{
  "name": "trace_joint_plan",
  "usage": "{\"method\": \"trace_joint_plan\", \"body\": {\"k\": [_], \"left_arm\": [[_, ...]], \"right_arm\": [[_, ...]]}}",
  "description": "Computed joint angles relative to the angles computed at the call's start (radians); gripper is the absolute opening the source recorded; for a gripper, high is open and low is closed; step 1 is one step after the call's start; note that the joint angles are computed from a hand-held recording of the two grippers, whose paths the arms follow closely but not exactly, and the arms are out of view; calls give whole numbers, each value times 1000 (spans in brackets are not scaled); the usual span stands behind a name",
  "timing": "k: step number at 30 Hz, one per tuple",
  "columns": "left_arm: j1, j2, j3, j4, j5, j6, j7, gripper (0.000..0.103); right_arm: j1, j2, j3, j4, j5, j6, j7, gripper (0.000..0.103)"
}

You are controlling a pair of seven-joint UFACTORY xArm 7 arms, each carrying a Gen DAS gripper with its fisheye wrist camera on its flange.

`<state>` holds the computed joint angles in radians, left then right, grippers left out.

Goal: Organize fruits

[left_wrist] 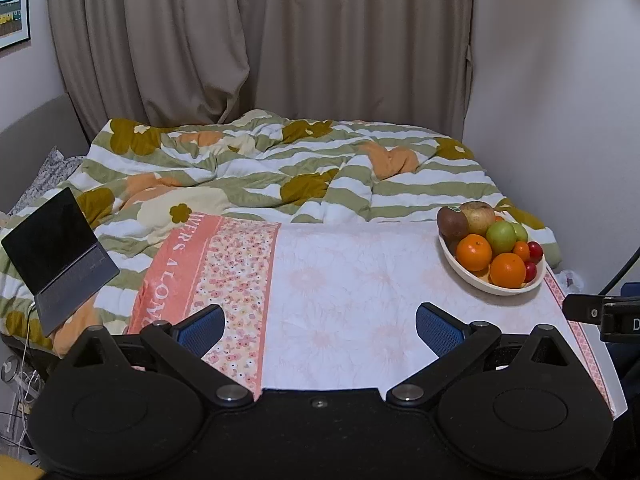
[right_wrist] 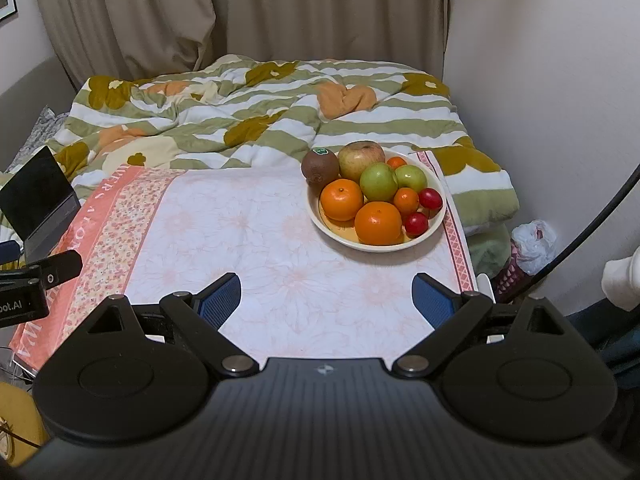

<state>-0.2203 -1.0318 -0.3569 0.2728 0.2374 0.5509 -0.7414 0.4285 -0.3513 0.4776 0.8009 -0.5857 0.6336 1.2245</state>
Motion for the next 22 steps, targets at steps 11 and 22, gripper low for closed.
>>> {"method": "trace_joint_plan", "body": {"k": [11,22], "left_arm": [[-3,-3,3,-5,-2,-4,-7,103],[3,-7,-9,-7,3,3,-21,103]], "right_arm": [[3,5,-2,5,-5,3,5,103],[9,16,-2,8,-3,2,5,103]]}}
